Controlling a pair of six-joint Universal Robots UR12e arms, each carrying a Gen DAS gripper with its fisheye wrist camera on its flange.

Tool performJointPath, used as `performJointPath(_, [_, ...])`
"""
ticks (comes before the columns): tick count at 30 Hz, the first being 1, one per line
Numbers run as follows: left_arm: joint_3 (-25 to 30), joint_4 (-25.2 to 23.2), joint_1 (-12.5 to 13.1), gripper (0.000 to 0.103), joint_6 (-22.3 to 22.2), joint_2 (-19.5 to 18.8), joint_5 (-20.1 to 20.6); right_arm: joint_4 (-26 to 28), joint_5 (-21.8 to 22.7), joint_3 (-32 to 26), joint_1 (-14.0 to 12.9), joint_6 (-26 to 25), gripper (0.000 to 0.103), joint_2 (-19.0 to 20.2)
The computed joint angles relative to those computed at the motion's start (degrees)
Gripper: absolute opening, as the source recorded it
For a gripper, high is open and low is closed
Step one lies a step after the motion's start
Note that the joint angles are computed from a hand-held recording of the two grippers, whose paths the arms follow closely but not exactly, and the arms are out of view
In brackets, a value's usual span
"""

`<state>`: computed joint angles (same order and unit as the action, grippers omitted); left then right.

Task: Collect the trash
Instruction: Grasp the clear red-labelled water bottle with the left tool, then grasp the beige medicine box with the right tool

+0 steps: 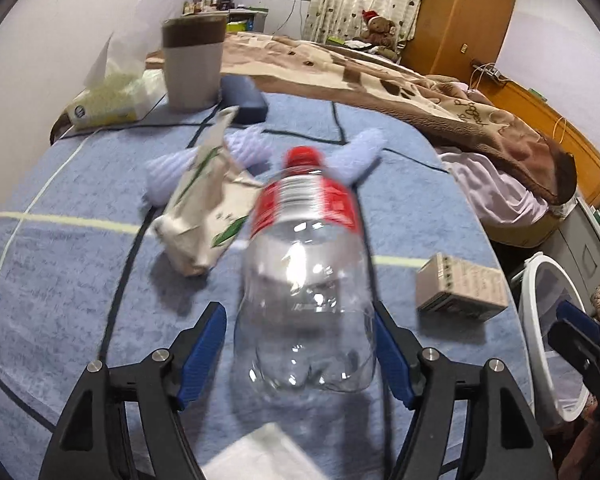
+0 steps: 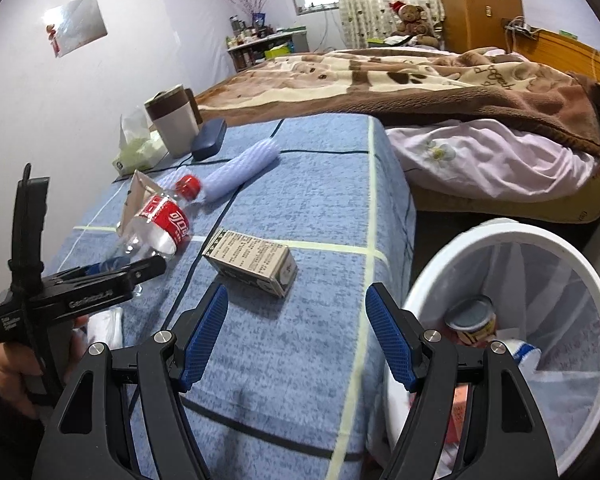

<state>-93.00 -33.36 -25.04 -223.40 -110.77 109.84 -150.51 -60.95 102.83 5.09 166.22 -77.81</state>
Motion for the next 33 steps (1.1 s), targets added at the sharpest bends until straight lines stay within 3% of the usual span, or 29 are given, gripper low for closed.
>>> performJointPath(5, [-2.66, 3.7, 0.05, 0.065, 2.25, 1.61, -0.45, 2.72, -0.28, -1.64, 1.03, -3.88, 0.073, 1.25])
performJointPath(14, [-4.42, 9.27, -0.04, 0.064, 7.1, 2.36, -1.5, 5.06, -0.48, -4.78, 1.78, -8.53, 0.073, 3.57])
performJointPath(24, [-3.79, 9.99, 0.61, 0.064, 9.95, 1.92, -2.72, 7.62, -0.32, -6.25, 2.28, -14.28, 0.073, 4.57])
performJointPath(31, [-2.46, 9.1, 1.36, 0.064, 11.31, 0.85, -4.62, 9.88, 0.93, -6.91, 2.37, -13.22, 0.073, 5.09])
performJointPath(33, [-2.43, 9.32, 1.57, 0.064, 11.43, 0.71, -5.41, 9.56, 0.93, -6.7, 2.51, -13.04, 0.061, 5.02])
